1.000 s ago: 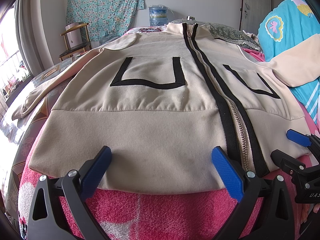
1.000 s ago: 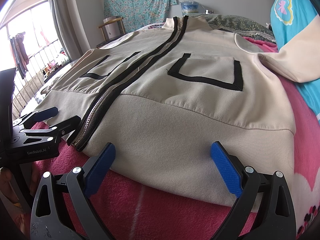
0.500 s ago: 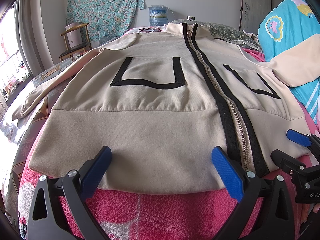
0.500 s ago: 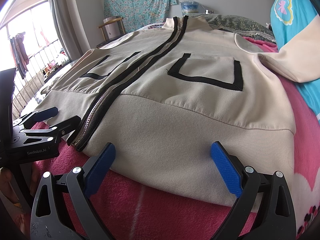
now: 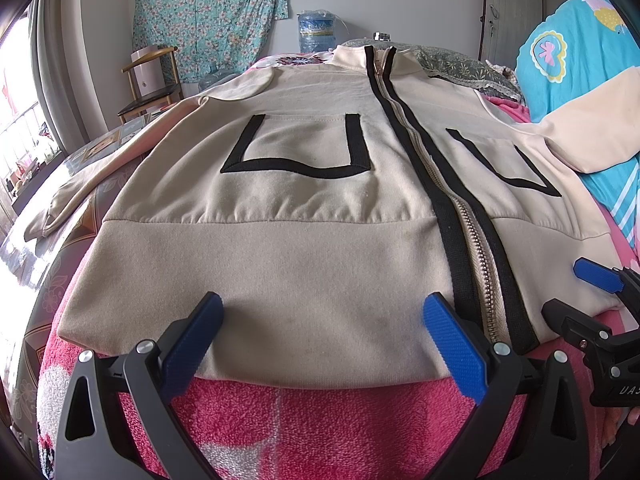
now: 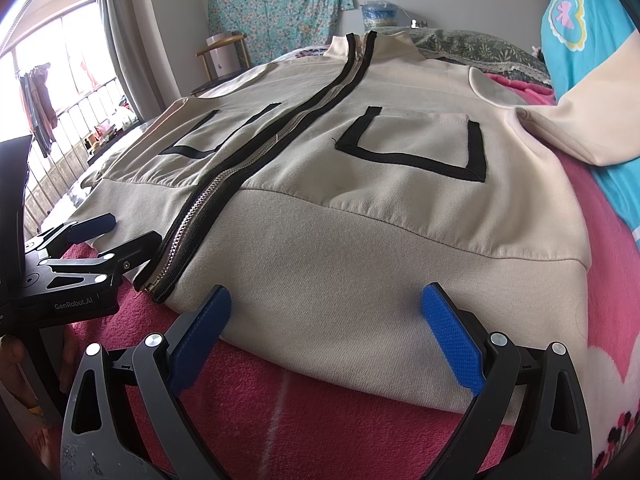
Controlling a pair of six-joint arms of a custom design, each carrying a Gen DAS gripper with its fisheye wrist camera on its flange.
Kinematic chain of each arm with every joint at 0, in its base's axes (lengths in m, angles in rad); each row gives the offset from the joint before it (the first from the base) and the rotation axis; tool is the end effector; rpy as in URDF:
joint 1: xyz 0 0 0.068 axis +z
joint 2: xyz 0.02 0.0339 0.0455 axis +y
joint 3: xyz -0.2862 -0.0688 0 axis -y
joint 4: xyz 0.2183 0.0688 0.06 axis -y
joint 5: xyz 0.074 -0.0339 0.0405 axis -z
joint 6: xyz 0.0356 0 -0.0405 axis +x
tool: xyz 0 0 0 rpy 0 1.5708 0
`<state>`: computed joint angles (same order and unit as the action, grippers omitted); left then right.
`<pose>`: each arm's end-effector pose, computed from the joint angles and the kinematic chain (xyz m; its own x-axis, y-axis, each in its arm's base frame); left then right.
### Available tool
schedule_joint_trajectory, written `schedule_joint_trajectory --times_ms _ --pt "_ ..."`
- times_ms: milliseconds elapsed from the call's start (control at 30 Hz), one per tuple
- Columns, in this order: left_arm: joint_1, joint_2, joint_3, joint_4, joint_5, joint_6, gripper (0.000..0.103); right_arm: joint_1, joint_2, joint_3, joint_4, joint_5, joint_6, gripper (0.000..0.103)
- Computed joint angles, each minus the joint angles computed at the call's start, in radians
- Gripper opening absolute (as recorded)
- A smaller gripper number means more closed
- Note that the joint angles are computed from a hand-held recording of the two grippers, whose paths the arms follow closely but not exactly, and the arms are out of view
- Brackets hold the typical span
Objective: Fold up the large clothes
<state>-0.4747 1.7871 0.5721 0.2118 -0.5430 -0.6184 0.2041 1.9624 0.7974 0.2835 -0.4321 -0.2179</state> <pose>0.2484 -0.1070 0.1212 -0.6947 -0.2010 -0.6906 -0.3172 0.9474 0.0433 0.3281 0.0831 0.1191 -0.6416 -0.3333 -0.6908 -0.5977 0.7817 0.1780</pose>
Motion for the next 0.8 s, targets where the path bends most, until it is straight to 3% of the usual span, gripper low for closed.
schedule_joint_trajectory --times_ms 233,367,533,667,800 --pt "0.076 -0.065 0.039 -0.077 0.106 0.047 0.098 -0.024 -0.002 0.110 -0.177 -0.044 0.014 0.094" --pt "0.137 -0.085 0.099 -0.111 0.215 0.085 0.098 -0.074 -0.026 0.218 -0.336 -0.058 0.155 0.095" --pt "0.068 -0.070 0.335 -0.244 0.140 0.229 0.098 -0.164 -0.140 0.353 -0.395 -0.023 0.284 0.095" --pt "0.008 0.028 0.617 -0.312 0.178 0.373 0.098 -0.251 -0.190 0.542 -0.492 0.015 0.375 0.095" --pt "-0.056 0.178 0.906 -0.378 0.213 0.455 0.098 -0.318 -0.165 0.793 -0.672 0.069 0.379 0.095"
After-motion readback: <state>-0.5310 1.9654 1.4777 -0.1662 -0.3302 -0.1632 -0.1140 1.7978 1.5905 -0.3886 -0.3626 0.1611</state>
